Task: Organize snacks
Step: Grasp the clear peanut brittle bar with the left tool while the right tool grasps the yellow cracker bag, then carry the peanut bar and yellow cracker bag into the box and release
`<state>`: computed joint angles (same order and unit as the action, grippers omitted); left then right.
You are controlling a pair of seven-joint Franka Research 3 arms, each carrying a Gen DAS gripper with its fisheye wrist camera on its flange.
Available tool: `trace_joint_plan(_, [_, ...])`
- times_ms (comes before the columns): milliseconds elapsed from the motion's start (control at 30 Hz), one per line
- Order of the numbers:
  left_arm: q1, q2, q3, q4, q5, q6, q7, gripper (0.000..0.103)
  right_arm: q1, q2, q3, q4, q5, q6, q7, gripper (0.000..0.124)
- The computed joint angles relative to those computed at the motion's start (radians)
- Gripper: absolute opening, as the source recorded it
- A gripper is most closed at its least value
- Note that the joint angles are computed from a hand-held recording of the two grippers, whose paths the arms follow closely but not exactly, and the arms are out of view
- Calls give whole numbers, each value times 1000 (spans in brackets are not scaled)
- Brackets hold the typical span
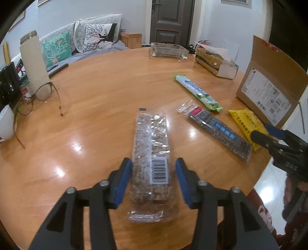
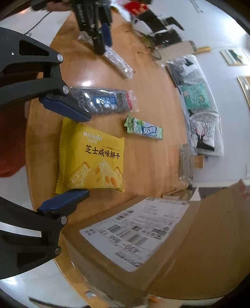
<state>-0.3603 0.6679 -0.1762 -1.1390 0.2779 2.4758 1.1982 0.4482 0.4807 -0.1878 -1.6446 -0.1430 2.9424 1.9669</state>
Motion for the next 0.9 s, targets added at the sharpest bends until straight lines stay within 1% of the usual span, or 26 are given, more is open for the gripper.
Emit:
trace_joint_plan(33, [-2, -1, 4, -6, 1, 11, -12, 49, 27, 13, -35, 15, -18, -2, 37, 73])
trace_joint_plan(67, [-5, 1, 8, -3, 5, 11, -21, 49, 69, 22, -87, 22, -49, 4, 92, 73])
trace_joint_plan(100, [-10, 3, 14, 0, 12, 12, -33, 49, 90, 33, -115, 31, -69, 12, 129, 74])
trace_joint_plan(167, [-24, 5, 33, 4, 37, 14, -63, 43, 113, 59, -147, 66, -94, -2, 180, 74])
trace_joint_plan(200, [-33, 6, 43, 4, 55, 13, -77, 39, 113, 70, -148, 85, -102, -15, 192, 74])
trace_joint_plan(233, [-35, 4, 48, -1, 68, 21, -86, 38, 113, 78, -149, 99, -112, -23, 204, 74])
trace_joint_plan(300, [-30, -2, 44, -16, 75, 37, -96, 37, 117, 94, -158, 120, -135, -36, 233, 73])
trace_joint_plan(367, [-24, -14, 42, -44, 83, 72, -106, 37, 123, 102, -168, 126, -164, -41, 260, 70])
trace_joint_plan(400, [-21, -20, 41, -60, 87, 91, -110, 37, 121, 103, -166, 127, -175, -39, 265, 66])
trace_joint_plan(567, [-5, -37, 27, -84, 76, 105, -109, 37, 144, 91, -198, 101, -244, -10, 317, 66])
trace_joint_plan(633, [-12, -49, 37, -95, 91, 110, -125, 37, 139, 76, -188, 87, -258, 3, 308, 66])
trace_joint_plan(700, [-13, -65, 43, -109, 103, 122, -139, 37, 115, 53, -156, 63, -250, 37, 279, 66])
trace_joint_plan(767, [-16, -79, 50, -117, 120, 129, -153, 37, 118, 35, -154, 46, -250, 61, 257, 66])
trace_joint_plan(800, [-19, -87, 54, -120, 131, 134, -160, 37, 110, 25, -140, 37, -242, 74, 235, 66])
trace_joint_plan(867, [-22, -105, 58, -122, 154, 145, -166, 37, 59, 5, -67, 26, -193, 104, 151, 66])
trace_joint_plan(900, [-24, -112, 61, -118, 165, 148, -167, 37, 22, -6, -15, 25, -162, 115, 90, 66])
